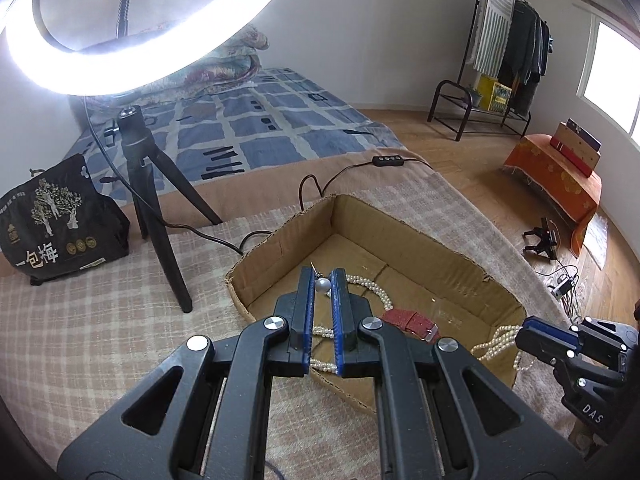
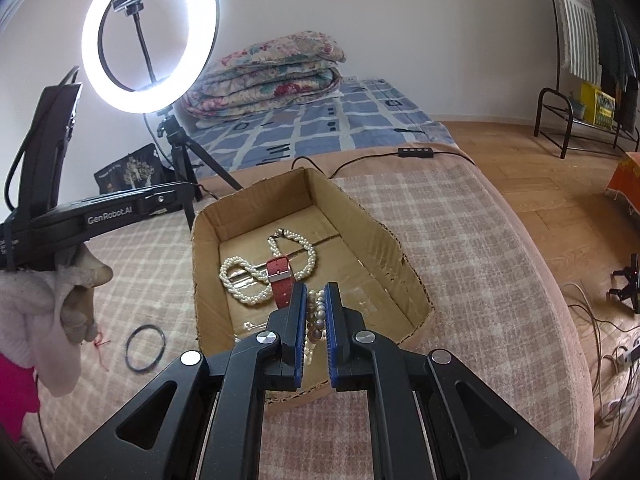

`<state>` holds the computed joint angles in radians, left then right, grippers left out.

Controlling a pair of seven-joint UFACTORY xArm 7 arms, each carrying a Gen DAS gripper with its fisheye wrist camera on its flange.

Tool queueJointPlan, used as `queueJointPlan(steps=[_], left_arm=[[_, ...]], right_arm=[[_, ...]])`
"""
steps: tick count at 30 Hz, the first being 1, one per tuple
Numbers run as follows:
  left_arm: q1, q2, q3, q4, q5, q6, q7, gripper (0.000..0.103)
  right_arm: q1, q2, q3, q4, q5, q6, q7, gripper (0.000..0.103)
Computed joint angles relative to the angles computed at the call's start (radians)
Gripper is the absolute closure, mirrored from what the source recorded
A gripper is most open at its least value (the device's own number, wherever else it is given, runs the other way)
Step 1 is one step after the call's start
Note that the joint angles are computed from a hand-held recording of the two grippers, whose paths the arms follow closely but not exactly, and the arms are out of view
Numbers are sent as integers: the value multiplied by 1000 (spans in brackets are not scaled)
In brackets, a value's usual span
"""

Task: Organize jewelry
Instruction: 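Open both tools to release the pendant and bead necklace into the box, then raise both open tools and move them back over the blanket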

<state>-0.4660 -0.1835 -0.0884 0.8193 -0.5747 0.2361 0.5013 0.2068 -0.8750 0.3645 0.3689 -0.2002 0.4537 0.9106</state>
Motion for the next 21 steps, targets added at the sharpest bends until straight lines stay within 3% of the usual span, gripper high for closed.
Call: queueJointPlan(steps=[4, 8, 9, 10, 11, 12, 13, 15, 18, 21], left_arm=[[1, 6, 2, 11, -5, 18, 3, 97], [19, 1, -17, 6, 55, 7, -32, 97], [21, -1, -17, 5, 64, 7, -39, 97], [23, -2, -19, 5, 74, 9, -48, 91], [21, -4, -16, 5, 76, 13, -49, 74], [20, -6, -14, 5, 77, 12, -50, 64], [17, -12, -13, -3, 73, -3, -50, 53], [15, -21, -9, -9, 79, -13, -58, 52], [18, -29, -3, -8, 95, -1, -76, 51], [14, -51, 5, -18, 102, 0, -77, 45]], right_arm=[[5, 12, 3, 7, -1, 6, -3, 96], [1, 19, 12, 14, -10, 22, 1, 94], [-3, 19, 15, 17, -14, 28, 3, 87], [-6, 18, 18, 19, -19, 34, 5, 74], [-10, 15, 24, 22, -24, 40, 11, 64], [-12, 11, 26, 23, -29, 39, 13, 49], [-18, 2, 36, 23, -37, 39, 21, 45], [-23, -3, 44, 31, -48, 52, 26, 42], [-26, -4, 55, 47, -62, 75, 30, 29], [-31, -1, 69, 68, -76, 106, 39, 26]])
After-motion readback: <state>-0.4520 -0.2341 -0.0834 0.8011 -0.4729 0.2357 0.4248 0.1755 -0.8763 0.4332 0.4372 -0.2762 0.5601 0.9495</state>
